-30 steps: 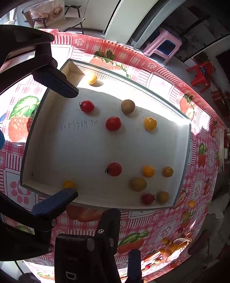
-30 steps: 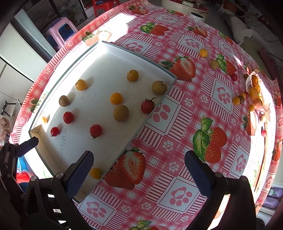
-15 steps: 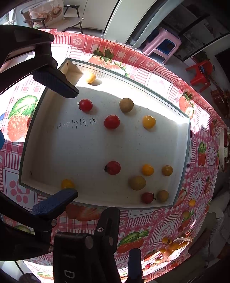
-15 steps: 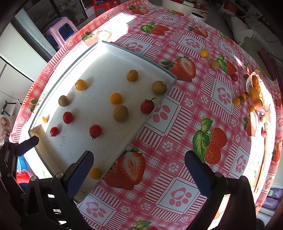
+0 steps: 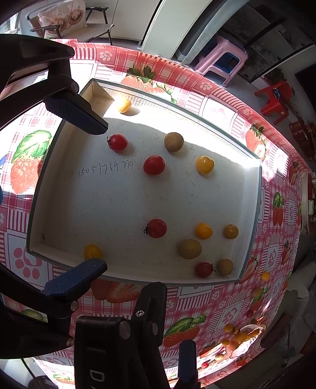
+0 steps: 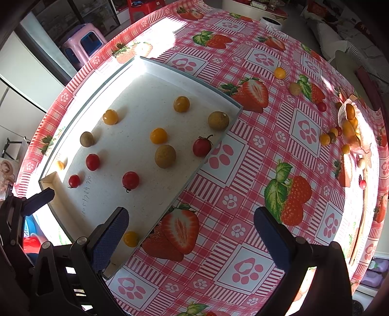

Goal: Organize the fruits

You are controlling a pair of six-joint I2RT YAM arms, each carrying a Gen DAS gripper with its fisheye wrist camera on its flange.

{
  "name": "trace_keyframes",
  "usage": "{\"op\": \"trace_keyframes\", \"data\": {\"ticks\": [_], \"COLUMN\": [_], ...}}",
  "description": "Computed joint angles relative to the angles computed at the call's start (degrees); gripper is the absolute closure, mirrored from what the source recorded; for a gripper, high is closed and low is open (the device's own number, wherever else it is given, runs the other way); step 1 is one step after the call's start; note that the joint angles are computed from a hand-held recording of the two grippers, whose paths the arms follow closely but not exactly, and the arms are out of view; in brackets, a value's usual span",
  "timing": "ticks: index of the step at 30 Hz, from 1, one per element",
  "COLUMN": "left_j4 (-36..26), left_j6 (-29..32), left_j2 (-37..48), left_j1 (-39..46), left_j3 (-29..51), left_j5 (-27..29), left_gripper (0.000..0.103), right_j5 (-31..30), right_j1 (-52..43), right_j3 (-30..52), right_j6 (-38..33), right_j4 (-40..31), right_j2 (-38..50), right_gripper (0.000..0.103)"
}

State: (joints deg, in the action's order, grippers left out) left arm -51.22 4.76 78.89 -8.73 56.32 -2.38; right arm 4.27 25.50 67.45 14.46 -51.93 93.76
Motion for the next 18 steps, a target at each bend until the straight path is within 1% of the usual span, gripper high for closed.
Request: {"op": "trace_keyframes", "data": {"ticks": [12,16,18], "left_j4": [-0.24,-0.29,-0.24], "left_j6": [-0.18,0.31,0.57], "left_j2": [-0.28,-0.36,-0.63], "left_j1": [0.33,1.28,1.11], "left_j3": [-0.33,-0.36,-0.52], "left_j5": [0.58,2.33,1.81], "left_gripper": [0.0,0.0,0.0], "right_j5": [-0.02,-0.05,-0.02], "right_j1": [-0.1,-0.2,-0.47], "right_j3": [-0.24,-0.36,-0.78], "right_j6": [-0.25,-0.22,-0.53], "right_j4": [0.07,0.1,0.16], "right_j2": [-0.16,-0.27,-0.62], "right_gripper": [0.0,0.0,0.0]}}
